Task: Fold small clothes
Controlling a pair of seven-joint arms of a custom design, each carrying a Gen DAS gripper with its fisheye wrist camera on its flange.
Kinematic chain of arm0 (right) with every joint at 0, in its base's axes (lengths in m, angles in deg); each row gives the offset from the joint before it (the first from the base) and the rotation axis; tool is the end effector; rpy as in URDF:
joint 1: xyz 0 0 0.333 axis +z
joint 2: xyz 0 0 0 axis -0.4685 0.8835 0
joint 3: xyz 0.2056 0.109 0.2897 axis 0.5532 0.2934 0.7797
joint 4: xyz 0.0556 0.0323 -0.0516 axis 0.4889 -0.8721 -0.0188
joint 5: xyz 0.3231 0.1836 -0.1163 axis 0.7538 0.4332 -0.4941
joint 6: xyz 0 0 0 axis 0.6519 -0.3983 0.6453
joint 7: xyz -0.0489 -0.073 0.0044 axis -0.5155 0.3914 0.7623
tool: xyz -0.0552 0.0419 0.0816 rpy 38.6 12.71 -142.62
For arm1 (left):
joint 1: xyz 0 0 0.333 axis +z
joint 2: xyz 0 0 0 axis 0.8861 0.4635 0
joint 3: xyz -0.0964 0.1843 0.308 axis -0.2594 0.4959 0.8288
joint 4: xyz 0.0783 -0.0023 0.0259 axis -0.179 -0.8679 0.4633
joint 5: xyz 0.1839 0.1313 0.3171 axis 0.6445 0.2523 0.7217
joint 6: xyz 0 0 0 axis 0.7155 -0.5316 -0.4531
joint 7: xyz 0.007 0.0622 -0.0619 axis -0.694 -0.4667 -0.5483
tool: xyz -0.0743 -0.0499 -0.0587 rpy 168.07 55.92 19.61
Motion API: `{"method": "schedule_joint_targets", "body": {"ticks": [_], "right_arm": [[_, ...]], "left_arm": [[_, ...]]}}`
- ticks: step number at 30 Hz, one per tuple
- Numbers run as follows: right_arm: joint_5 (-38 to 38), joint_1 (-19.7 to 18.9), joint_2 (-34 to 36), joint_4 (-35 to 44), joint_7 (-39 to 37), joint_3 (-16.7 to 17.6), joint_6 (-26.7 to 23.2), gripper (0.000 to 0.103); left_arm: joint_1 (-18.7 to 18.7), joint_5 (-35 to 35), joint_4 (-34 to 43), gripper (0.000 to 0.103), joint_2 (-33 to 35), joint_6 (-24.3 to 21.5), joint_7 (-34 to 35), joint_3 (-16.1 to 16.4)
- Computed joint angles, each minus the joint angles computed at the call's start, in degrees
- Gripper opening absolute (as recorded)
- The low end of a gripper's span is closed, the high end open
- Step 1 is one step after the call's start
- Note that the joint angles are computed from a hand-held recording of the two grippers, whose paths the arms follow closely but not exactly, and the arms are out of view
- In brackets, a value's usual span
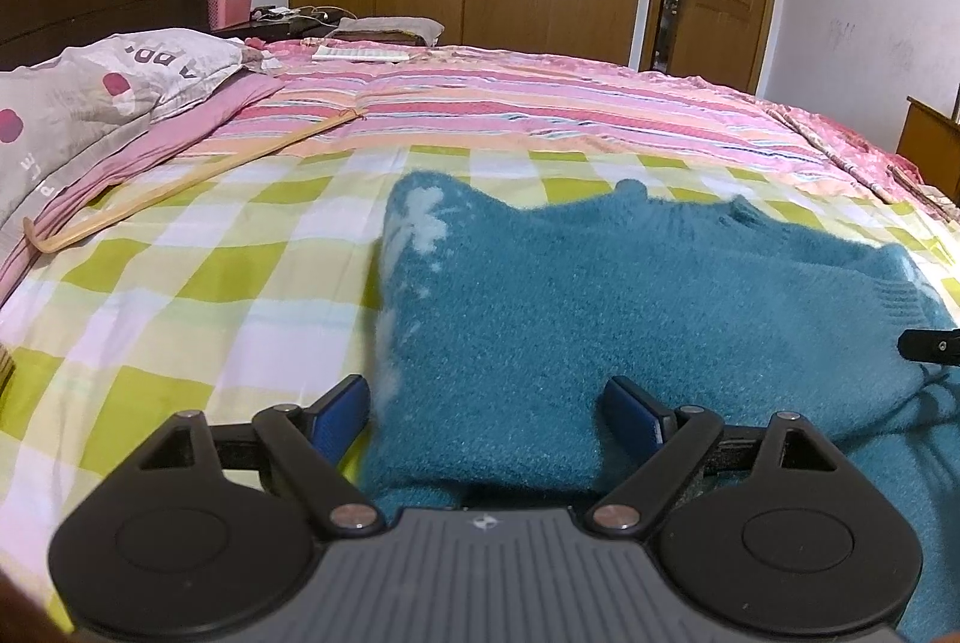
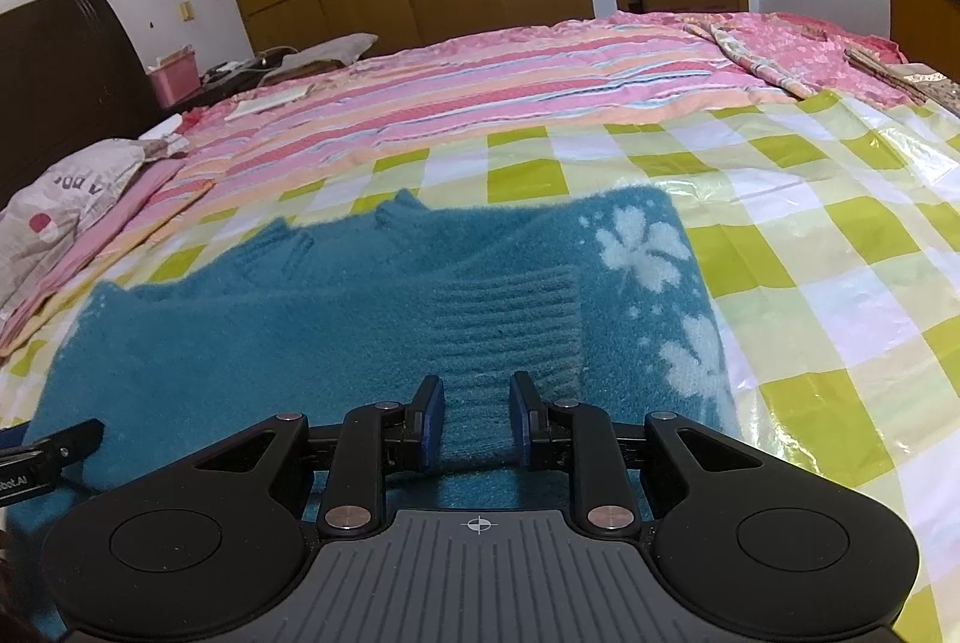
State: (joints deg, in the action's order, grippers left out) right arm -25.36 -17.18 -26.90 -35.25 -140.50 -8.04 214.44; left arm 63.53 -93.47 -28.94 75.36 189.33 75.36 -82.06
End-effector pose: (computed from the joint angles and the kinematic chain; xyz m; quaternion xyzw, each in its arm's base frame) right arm 0.6122 0.0980 0.4405 -0.4227 0.8016 -0.3172 0.2797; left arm 0.7656 -0.2217 0.4217 -0.4661 0.7666 -0.4024 0.1821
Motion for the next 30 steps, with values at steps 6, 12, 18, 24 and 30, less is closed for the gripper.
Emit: {"method": "schedule_joint_targets", "body": {"ticks": [6,12,18,24,30], "right_arm": [[1.00,0.34,0.19,0.29,-1.73,0.19,-1.19,0.022],[1.61,0.64,0.29,0.46,-2.79,0.24,-1.89,0.022],[1.76,0.79,0.32,0.49,-3.01,0.15,-2.01,0.022],[2.31,0.84,0.35,0.53,-3.85,0.21,-2.35,0.022],[3.07,1.05,0.47,0.72,-4.82,0.21,-2.85,0.022]], "left_arm": [[-0.63,0.23,0.21,0.093,-0.26,-0.85,-0.61,0.98],[-1.50,0.56,0.45,0.094,-0.45,-1.45,-1.30,2.24],[-2.04,0.73,0.71,0.095,-0.59,-2.11,-1.93,3.06],[-2.68,0.94,0.94,0.096,-0.83,-3.05,-2.66,4.02],[-3.29,1.01,1.60,0.096,-0.92,-4.55,-3.49,4.96]]}}
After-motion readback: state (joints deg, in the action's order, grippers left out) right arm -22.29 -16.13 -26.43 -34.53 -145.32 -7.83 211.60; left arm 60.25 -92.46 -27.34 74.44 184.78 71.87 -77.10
